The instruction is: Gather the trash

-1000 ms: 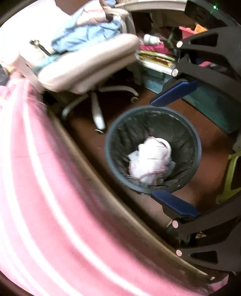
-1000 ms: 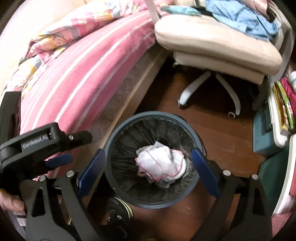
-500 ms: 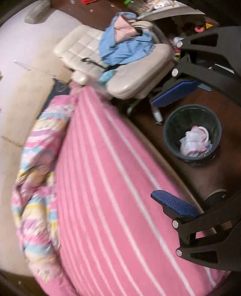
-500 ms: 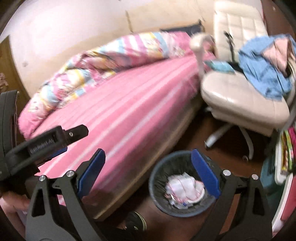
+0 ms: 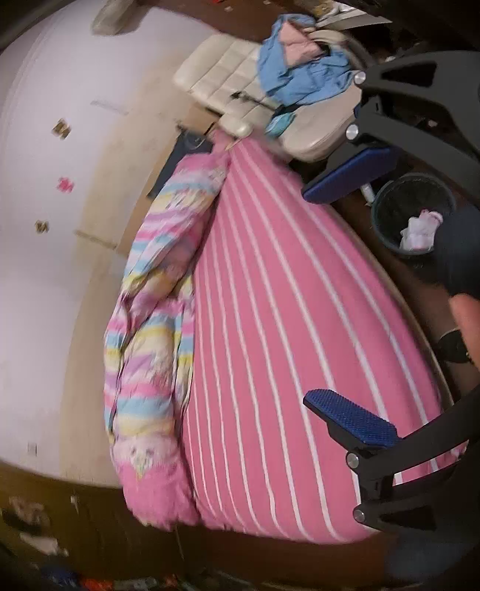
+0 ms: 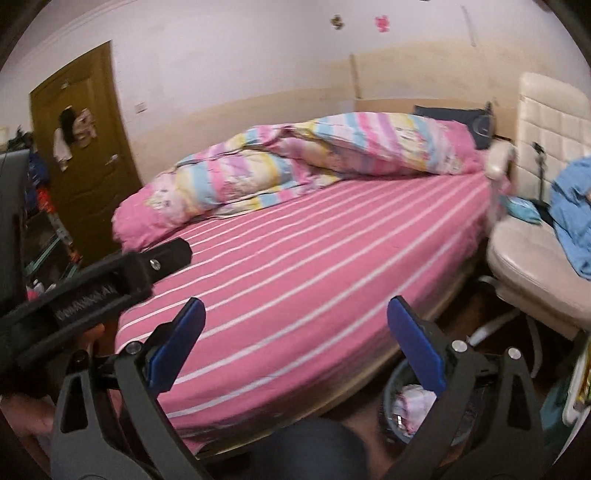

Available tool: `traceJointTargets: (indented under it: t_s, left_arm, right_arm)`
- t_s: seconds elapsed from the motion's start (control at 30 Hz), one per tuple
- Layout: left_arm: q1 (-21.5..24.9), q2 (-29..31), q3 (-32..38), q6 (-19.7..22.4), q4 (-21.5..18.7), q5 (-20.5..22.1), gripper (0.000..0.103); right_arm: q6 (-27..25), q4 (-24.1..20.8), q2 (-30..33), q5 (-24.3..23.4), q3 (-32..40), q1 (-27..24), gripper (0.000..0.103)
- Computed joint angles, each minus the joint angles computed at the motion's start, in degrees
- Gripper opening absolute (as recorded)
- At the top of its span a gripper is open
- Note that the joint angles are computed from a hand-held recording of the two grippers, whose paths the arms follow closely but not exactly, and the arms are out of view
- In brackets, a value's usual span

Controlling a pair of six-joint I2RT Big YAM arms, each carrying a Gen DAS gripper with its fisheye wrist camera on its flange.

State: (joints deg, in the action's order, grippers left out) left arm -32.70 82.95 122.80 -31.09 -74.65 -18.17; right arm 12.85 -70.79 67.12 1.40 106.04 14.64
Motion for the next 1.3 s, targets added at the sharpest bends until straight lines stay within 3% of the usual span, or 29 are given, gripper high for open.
traceJointTargets:
  t_s: [0.33, 0.67, 0.9, 1.3]
  left_arm:
    - [8.91, -9.02, -10.27, -1.24, 0.36, 0.55, 0.098]
    - [15.67, -11.80, -15.21, -1.25, 0.57, 5.05, 0.098]
    - [16.48, -11.52, -16.84, -0.95, 2.24, 5.50, 0.098]
    - [18.45, -6.43, -16.60, 0.93, 1.40, 8.41, 0.098]
  right_arm:
    - [1.72, -0.75, 6.20, 4.39, 5.78, 13.72, 0.097]
    - [2.62, -1.16, 10.76, 5.93, 8.44, 19.90, 0.097]
    - [3.50, -1.13, 12.06, 6.32, 8.12, 20.72, 0.097]
    - [2.42, 0.06, 13.69, 2.26, 5.55, 16.41, 0.097]
